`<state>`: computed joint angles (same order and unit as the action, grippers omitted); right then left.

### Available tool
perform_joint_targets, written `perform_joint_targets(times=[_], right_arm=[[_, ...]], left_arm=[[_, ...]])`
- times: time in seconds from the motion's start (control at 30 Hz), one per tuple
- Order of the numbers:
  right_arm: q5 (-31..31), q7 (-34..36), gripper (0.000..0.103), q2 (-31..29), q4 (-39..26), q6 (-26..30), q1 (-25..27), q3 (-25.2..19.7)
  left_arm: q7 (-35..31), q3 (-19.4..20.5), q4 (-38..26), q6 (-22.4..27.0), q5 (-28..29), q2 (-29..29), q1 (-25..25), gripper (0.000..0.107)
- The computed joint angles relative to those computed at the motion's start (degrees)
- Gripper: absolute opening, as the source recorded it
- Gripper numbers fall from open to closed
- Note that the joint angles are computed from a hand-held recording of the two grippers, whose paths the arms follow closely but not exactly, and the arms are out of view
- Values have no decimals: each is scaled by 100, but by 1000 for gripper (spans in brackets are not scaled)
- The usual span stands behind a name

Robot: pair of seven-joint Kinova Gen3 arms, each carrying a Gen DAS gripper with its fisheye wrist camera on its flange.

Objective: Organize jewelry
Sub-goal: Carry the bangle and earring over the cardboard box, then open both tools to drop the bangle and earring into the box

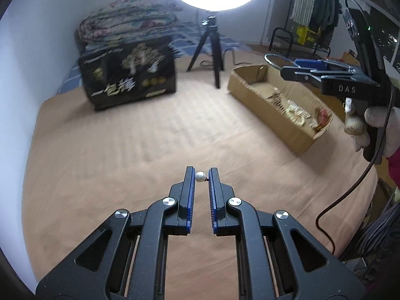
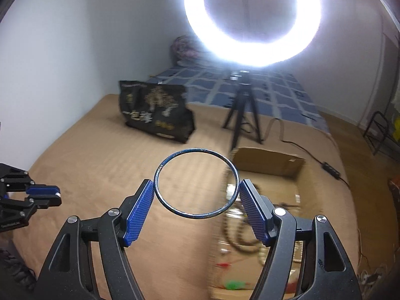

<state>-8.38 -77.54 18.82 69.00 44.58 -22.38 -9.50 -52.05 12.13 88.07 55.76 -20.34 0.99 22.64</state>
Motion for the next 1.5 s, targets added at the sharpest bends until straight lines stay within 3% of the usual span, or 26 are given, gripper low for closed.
perform_joint_targets(times=[0.37, 0.87, 1.5], right_arm=[[-314, 104, 70, 50, -69, 9, 631, 123], [-470, 172, 70, 463, -426, 31, 975, 141], [-453, 110, 70, 800, -602, 48, 1053, 147]], left_arm=[[78, -170, -1295, -16, -366, 986, 632, 9], [224, -811, -2811, -101, -123, 2258, 1151, 9], [90, -1147, -3665, 142, 50, 2953, 1371, 9]])
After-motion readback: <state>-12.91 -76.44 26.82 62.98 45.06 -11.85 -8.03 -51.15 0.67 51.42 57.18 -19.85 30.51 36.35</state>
